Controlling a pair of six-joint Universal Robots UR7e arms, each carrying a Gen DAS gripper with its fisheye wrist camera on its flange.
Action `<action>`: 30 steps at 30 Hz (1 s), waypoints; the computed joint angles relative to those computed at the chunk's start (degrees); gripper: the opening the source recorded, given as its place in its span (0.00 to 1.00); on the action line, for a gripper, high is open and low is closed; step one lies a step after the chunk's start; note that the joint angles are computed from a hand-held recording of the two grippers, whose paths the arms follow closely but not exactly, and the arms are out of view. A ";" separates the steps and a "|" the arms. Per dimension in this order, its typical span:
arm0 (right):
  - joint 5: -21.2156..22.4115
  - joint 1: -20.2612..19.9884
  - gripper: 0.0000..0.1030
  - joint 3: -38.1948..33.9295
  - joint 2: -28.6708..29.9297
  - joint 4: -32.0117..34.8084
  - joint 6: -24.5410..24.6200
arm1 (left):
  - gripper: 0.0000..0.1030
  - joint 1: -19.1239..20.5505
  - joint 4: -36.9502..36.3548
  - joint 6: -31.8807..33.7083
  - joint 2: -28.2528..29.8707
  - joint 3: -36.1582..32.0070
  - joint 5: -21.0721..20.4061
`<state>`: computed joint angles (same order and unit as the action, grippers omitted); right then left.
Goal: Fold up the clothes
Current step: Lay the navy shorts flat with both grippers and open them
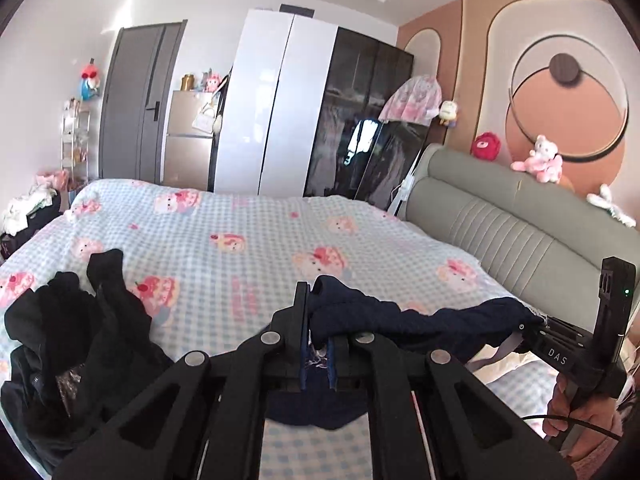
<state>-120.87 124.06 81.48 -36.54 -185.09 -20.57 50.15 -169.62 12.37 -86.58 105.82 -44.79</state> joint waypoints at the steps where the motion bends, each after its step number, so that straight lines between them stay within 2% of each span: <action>1: 0.11 0.06 0.11 1.36 -0.73 -0.86 0.46 | 0.08 0.04 1.01 -1.24 -0.69 1.30 0.01; 5: -1.97 -2.45 0.11 8.87 -2.23 2.78 6.01 | 0.09 4.96 12.85 -12.24 -1.83 8.23 1.08; 9: -1.27 -8.87 0.11 16.51 -2.30 14.41 19.32 | 0.09 14.09 26.06 -25.00 0.67 12.22 -3.39; 12: -1.95 -11.77 0.15 20.11 -1.30 18.83 23.42 | 0.11 16.45 25.67 -27.66 0.31 15.08 -5.74; 14: -2.59 -12.19 0.21 22.45 -1.47 17.61 22.68 | 0.13 17.72 24.64 -28.93 -0.16 17.06 -7.22; 16: -2.77 -11.70 0.27 24.08 -2.26 15.17 21.03 | 0.21 18.83 22.80 -30.03 -1.36 18.93 -9.48; 17: -2.99 -11.41 0.28 24.55 -2.74 14.55 20.74 | 0.29 19.25 20.74 -30.17 -2.72 19.99 -11.47; 19: -4.19 -10.53 0.31 25.64 -3.66 12.61 20.15 | 0.34 19.51 17.19 -29.85 -5.20 22.16 -13.53; 22: -7.11 -9.04 0.34 26.99 -4.01 8.84 18.62 | 0.37 18.55 15.58 -28.00 -7.08 24.03 -13.34; 24: -7.94 -8.45 0.37 27.39 -4.09 8.02 17.41 | 0.45 17.80 14.81 -26.67 -8.22 25.15 -13.02; 29: -6.81 -8.24 0.39 26.27 -2.88 9.80 14.95 | 0.45 18.30 13.13 -27.76 -7.44 25.75 -14.76; 30: -7.01 -7.93 0.39 25.65 -2.25 10.39 14.41 | 0.45 17.53 11.41 -27.44 -7.91 26.50 -13.97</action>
<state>-127.88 116.13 107.13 -38.79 -174.70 -6.16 67.67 -158.21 -15.08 -94.49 132.33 -58.76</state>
